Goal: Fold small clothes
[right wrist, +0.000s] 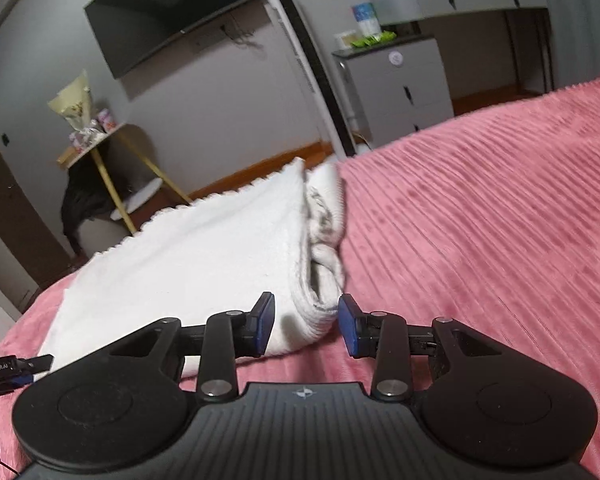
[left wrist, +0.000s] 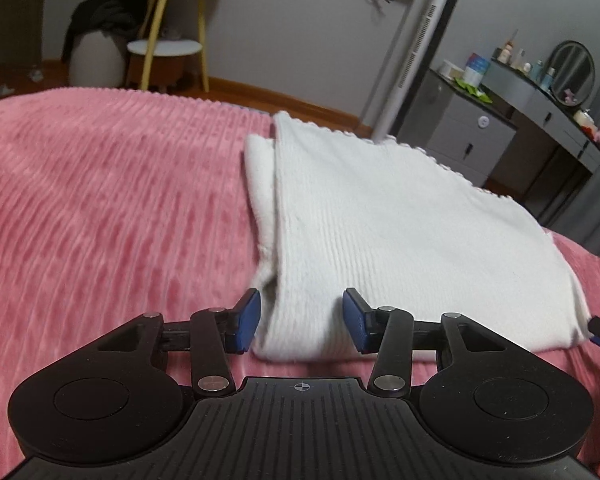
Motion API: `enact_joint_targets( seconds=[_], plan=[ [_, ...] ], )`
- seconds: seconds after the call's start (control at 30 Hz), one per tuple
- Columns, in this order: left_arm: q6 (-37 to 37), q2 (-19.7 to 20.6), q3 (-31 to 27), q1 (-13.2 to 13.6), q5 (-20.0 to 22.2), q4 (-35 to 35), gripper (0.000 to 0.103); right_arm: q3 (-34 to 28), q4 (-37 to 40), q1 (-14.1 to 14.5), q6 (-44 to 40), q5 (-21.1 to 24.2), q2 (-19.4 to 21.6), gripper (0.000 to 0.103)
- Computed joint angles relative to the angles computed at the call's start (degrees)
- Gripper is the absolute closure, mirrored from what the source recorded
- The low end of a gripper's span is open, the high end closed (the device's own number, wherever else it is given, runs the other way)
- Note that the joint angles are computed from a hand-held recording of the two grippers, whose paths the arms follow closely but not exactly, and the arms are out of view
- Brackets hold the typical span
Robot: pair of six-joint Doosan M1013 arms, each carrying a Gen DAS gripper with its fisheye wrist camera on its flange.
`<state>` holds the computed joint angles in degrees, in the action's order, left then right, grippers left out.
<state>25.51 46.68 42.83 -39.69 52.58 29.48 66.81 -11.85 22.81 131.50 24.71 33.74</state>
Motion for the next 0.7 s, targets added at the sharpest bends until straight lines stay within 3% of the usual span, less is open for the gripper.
enact_joint_targets(
  seconds=[0.07,0.17,0.23,0.27,0.37,0.4,0.5,0.57,0.6,0.63,0.67,0.7],
  plan=[
    [5.14,1.04,-2.15,0.25,2.01,-3.99,0.049,-0.79,-2.07,0.36,0.03,0.96,0.60,0.066],
    [5.12,1.94,-3.88,0.23,3.78,-3.60,0.055,-3.02,0.35,0.11,-2.73,3.83,2.16,0.068],
    [3.41,1.98,-4.24,0.06,4.59,-2.08,0.068,-1.91,-0.03,0.12,-2.88,2.39,1.55,0.089],
    [2.64,1.79,-3.93,-0.05,4.49,-1.10,0.071,-1.16,-1.82,0.27,-2.24,1.49,1.12,0.089],
    [1.12,1.03,-2.35,-0.13,2.91,0.42,0.073,-0.30,-4.88,0.36,-1.25,-0.37,0.63,0.089],
    [1.06,0.69,-1.52,-0.02,1.52,0.30,0.073,-0.13,-3.44,0.18,-2.52,-1.25,0.62,0.089],
    [4.43,1.11,-2.09,0.47,-0.08,-2.70,0.057,-0.49,5.11,-0.58,-11.42,-2.11,1.04,0.081],
    [7.34,2.18,-3.85,0.60,0.82,-3.83,0.057,-1.10,9.67,-0.94,-16.18,-1.93,1.53,0.076],
    [8.13,2.98,-5.32,0.59,2.22,-3.97,0.064,-1.37,11.50,-1.09,-17.35,-1.67,1.78,0.077],
    [8.28,3.75,-6.75,0.69,3.56,-4.37,0.084,-1.73,11.74,-1.17,-16.61,-1.07,2.03,0.091],
    [8.24,4.37,-8.07,0.85,4.82,-5.02,0.092,-1.81,12.01,-1.23,-15.89,-0.82,2.08,0.092],
    [8.17,4.70,-9.03,0.97,5.63,-5.33,0.092,-1.85,10.95,-1.20,-14.15,-0.62,2.04,0.092]
  ],
)
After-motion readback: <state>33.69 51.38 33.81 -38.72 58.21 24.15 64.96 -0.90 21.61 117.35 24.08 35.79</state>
